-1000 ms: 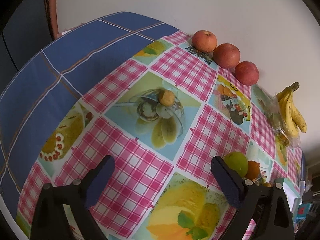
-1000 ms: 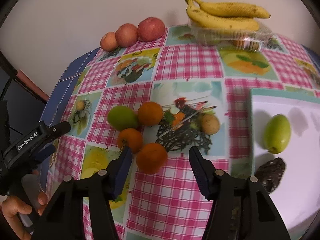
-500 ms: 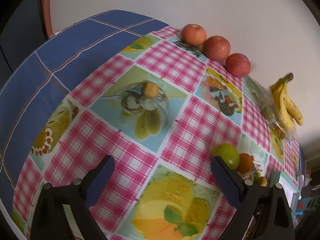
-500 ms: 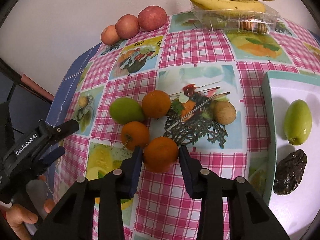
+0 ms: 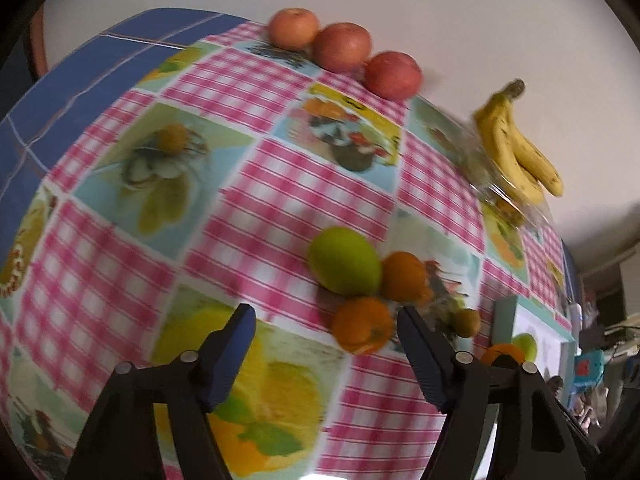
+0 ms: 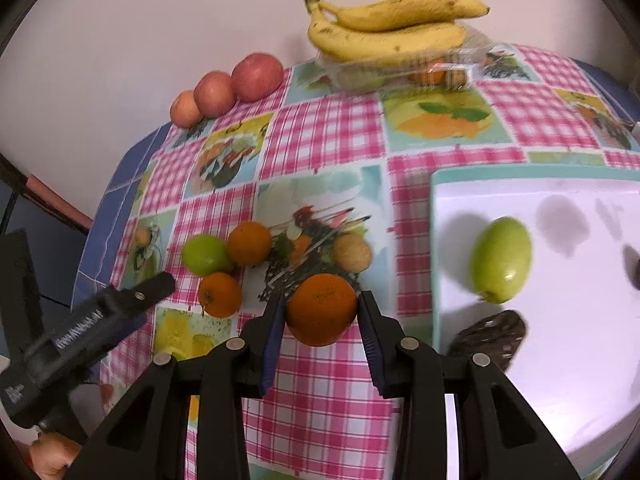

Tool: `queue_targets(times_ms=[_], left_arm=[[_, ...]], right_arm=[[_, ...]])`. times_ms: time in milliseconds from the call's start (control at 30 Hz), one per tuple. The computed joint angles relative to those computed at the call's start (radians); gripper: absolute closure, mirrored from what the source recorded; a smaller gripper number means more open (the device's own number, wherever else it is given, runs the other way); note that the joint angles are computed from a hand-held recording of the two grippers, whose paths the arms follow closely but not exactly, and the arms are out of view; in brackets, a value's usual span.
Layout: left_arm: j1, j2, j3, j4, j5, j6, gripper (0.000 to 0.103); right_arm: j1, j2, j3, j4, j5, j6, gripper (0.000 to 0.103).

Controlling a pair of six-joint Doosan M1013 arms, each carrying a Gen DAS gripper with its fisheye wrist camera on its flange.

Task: Organize fruits
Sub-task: 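Grasp a tangerine with the right tool while the left tool grasps another tangerine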

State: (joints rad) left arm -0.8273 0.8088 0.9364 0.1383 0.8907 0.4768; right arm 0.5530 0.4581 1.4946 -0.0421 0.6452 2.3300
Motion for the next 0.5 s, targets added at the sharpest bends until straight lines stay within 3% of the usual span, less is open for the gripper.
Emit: queue_targets(times_ms=[133, 300, 500], left_arm=[[-0.004, 0.014, -0.017, -0.030, -0.013, 0.029, 0.048], [-0.006, 0.031, -0.038, -0.055, -0.005, 0.048, 0.062], [-0.006, 0.028, -0.032, -0.056, -0.010, 0.041, 0.066]], right_arm=[[-0.001, -0.016, 0.011, -0.028, -0.003, 0.007, 0.065], [-0.003, -0.023, 0.020, -0.027, -0.005, -0.004, 0.065], [-0.007, -0.032, 0.033, -0.019, -0.018, -0.003, 0.065]])
